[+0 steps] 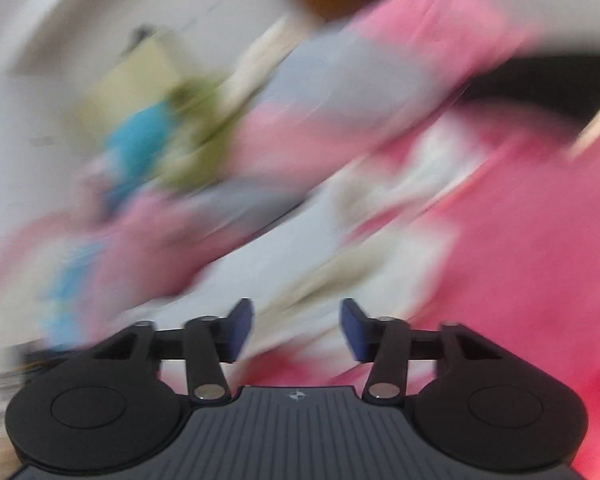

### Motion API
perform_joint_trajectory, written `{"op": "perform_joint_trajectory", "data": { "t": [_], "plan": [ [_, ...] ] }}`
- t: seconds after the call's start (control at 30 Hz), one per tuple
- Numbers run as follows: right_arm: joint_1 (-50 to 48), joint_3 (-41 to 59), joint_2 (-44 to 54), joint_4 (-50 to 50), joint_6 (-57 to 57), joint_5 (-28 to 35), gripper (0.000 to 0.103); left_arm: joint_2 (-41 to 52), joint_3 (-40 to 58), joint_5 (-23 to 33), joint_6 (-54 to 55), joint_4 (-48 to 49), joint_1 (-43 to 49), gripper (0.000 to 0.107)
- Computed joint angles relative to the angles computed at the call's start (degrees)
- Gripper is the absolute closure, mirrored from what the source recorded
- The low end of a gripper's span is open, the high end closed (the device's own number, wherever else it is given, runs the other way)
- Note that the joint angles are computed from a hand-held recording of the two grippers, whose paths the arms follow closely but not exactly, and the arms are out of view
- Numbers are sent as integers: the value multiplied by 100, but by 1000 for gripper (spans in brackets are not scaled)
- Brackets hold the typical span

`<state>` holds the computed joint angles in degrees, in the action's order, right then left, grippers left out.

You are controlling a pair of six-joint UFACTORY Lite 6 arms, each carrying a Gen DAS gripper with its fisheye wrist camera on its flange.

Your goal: Fold clothes

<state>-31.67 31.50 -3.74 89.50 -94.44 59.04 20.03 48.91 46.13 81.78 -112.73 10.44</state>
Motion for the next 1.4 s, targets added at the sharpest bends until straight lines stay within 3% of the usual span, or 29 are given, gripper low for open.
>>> {"op": "perform_joint_trajectory", "data": {
  "t": [0.07, 0.23, 0.33, 0.37, 0.47, 0.63, 0.9, 1.03, 1.4],
  "plan": [
    [499, 272, 785, -36, 254, 387, 40, -16, -42, 21, 39, -13, 12, 104],
    [1630, 832, 2385, 1221, 58, 181, 44, -19, -121, 16, 416, -159, -17, 104],
    [1936, 1126, 3078, 1352, 84, 434, 67, -32, -185, 89, 604, -109, 61, 103],
    [2051, 1063, 3027, 1403, 0, 416, 85, -60, -235, 114, 677, -113, 107, 103],
    [2275, 783, 2664, 1544, -195, 491, 97, -282, -482, 146, 819, -114, 312, 102],
    [2163, 682, 1866, 1261, 100, 950, 98, -1085, -1258, 250, 1475, -304, 746, 102],
    [1918, 1068, 1403, 1366, 1253, 1949, 98, -1407, -1606, 520, 1568, 143, 949, 99],
    [1814, 1050, 1360, 1613, 1444, 1906, 98, -1340, -1612, 400, 1563, 272, 742, 98],
    [1169, 996, 2767, 1838, 923, 1291, 98, -286, -1106, -174, 1931, -351, -99, 96]
  ]
}}
